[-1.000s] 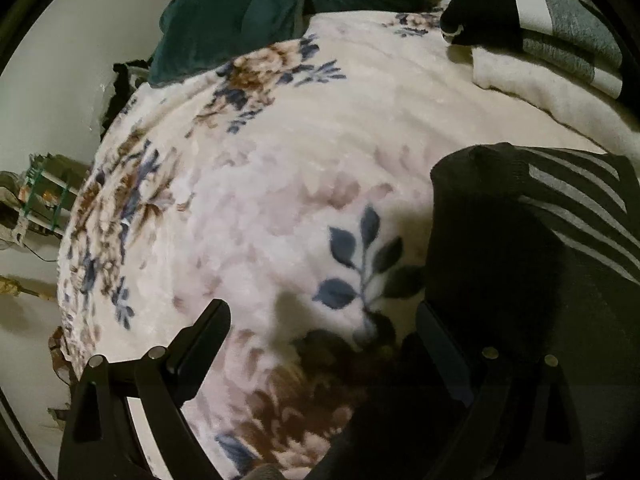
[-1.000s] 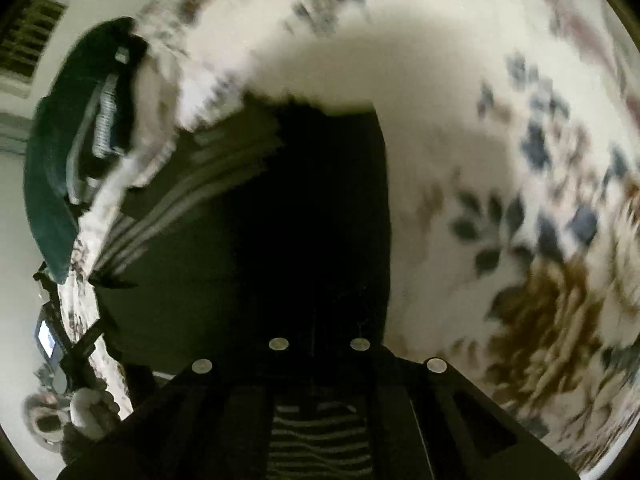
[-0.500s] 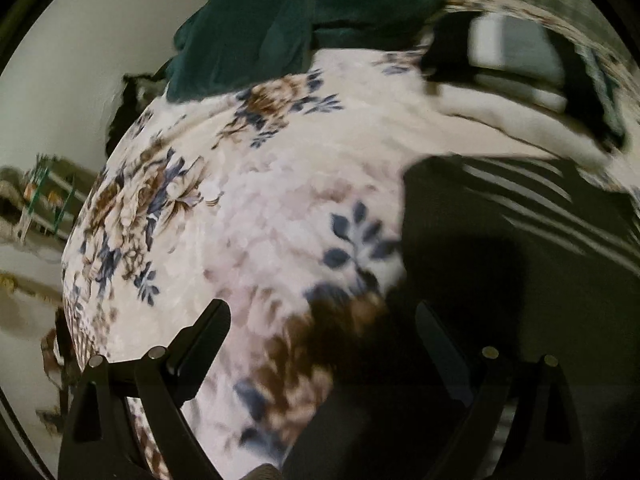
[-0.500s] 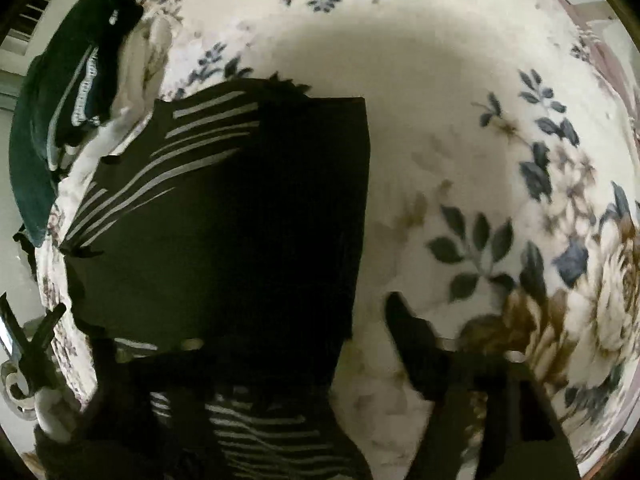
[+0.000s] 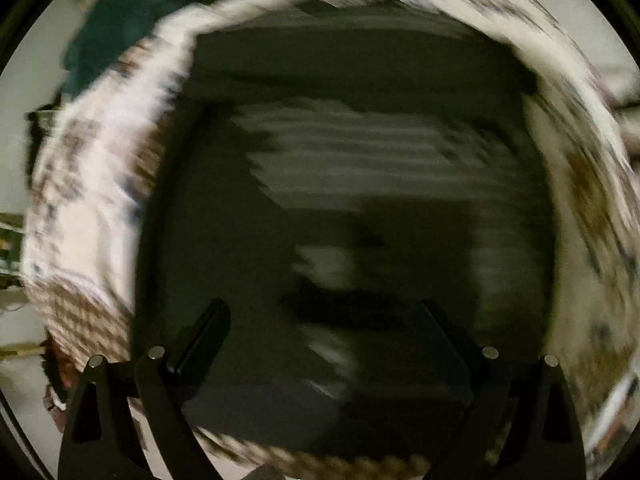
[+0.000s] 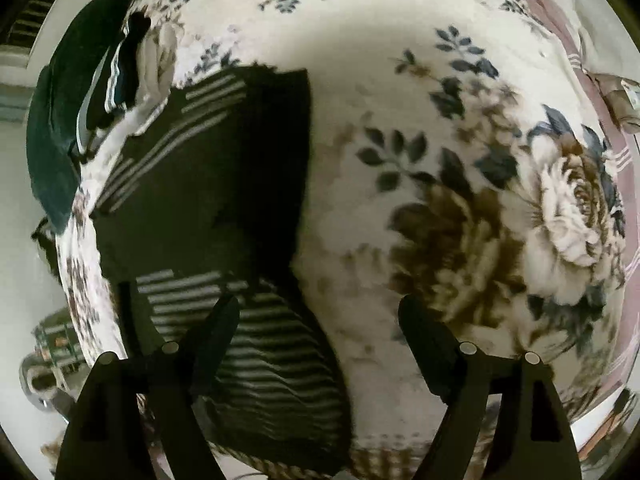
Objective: Fold small clothes
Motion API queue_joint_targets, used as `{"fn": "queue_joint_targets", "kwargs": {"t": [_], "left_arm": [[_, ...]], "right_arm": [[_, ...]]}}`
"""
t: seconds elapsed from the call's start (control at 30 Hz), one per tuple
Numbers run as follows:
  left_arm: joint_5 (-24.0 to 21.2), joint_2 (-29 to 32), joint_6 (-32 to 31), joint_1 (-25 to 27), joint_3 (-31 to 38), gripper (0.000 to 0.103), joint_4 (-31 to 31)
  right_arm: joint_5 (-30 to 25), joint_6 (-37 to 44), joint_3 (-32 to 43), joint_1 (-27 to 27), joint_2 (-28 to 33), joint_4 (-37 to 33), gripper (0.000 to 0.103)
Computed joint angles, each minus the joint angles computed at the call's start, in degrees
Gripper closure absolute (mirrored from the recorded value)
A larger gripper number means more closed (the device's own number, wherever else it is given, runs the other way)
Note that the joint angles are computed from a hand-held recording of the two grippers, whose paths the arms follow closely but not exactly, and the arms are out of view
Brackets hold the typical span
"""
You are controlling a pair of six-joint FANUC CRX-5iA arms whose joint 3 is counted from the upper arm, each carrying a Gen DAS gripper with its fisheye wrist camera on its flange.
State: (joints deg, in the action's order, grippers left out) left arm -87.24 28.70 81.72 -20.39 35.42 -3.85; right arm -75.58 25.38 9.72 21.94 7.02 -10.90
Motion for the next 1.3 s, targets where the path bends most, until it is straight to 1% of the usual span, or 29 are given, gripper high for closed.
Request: {"fn": "queue_joint_targets", "kwargs": {"t": [0.07, 0.1, 0.2, 0.27, 0.37, 0.43, 0.47, 0.5, 0.53, 0.6, 0.63, 0.8, 0.87, 0.9, 0.93, 0.97, 1.0, 1.07, 1.13, 1.27, 1.3], "left_arm": [[-0.17, -2.59, 1.39, -2.58, -6.17, 0.008, 1.66], [-0.29, -3.57, 2.25, -3.91, -9.53, 0.008, 3.57], [0.14, -4.57, 4.05, -7.45, -14.53, 0.008, 4.35], [1.12, -4.29, 6.21, -10.22, -16.2, 0.008, 2.56], [1.45, -2.31, 9.71, -11.96, -15.88, 0.009, 0.92], [2.86, -1.7, 11.21, -12.62, -15.36, 0.012, -0.67], [4.23, -1.78, 11.33, -13.0, -15.32, 0.018, -1.6], [5.3, -1.84, 11.04, -13.4, -15.17, 0.03, -2.45], [5.91, -1.89, 10.73, -13.71, -14.97, 0.039, -3.09], [6.63, -1.98, 9.96, -14.31, -14.23, 0.084, -4.18], [6.94, -2.26, 10.2, -14.74, -13.75, 0.093, -5.42], [8.3, -4.27, 13.75, -13.87, -13.41, 0.096, -4.5], [8.19, -4.84, 13.71, -13.17, -12.78, 0.096, -4.19], [8.16, -5.06, 13.38, -12.67, -12.32, 0.096, -3.71], [8.11, -5.29, 13.28, -12.34, -12.06, 0.096, -3.27], [8.38, -5.62, 13.22, -11.92, -12.07, 0.096, -2.84], [8.04, -5.67, 12.93, -11.31, -11.22, 0.096, -2.37], [7.82, -6.45, 12.64, -9.56, -10.43, 0.096, -1.11], [8.54, -9.17, 12.99, -7.52, -12.49, 0.096, 0.56], [9.57, -12.67, 13.95, -3.01, -14.22, 0.096, 4.39], [9.93, -13.18, 14.09, -1.93, -14.69, 0.096, 5.49]], "right_arm": [[-1.27, 4.53, -1.56, -1.92, -0.59, -2.5, 0.019], [-1.82, 6.62, -2.64, -3.05, -1.09, -3.44, 0.019], [-0.52, 13.2, -4.7, -7.27, -1.76, -6.79, 0.019], [0.72, 17.18, -5.05, -10.33, -1.11, -9.15, 0.019], [3.19, 23.09, -4.04, -15.14, 1.23, -14.53, 0.019], [5.12, 26.82, -2.53, -17.75, 3.43, -18.6, 0.02], [6.45, 28.73, -1.78, -18.95, 4.58, -20.93, 0.019], [7.4, 31.0, -0.38, -20.44, 6.53, -23.8, 0.02], [7.8, 32.13, 0.59, -21.29, 7.85, -25.53, 0.02], [8.99, 34.36, 3.27, -23.04, 11.51, -29.77, 0.019], [9.42, 34.94, 5.3, -23.68, 14.03, -31.44, 0.02], [12.15, 33.45, 11.77, -23.43, 21.03, -33.5, 0.02], [12.57, 32.34, 13.78, -22.61, 22.59, -32.55, 0.038], [11.37, 31.57, 15.77, -21.94, 23.95, -31.12, 0.062], [9.9, 29.78, 17.94, -20.78, 25.21, -28.39, 0.079], [9.36, 28.77, 18.92, -20.22, 25.76, -26.86, 0.083], [8.5, 27.35, 20.34, -19.59, 26.39, -25.55, 0.092], [6.85, 25.31, 22.48, -18.97, 27.09, -23.92, 0.094], [4.38, 24.46, 25.44, -18.48, 27.75, -22.56, 0.096], [-4.28, 21.45, 36.77, -15.76, 30.85, -17.21, 0.097], [-7.04, 20.37, 41.06, -14.81, 32.37, -15.96, 0.097]]}}
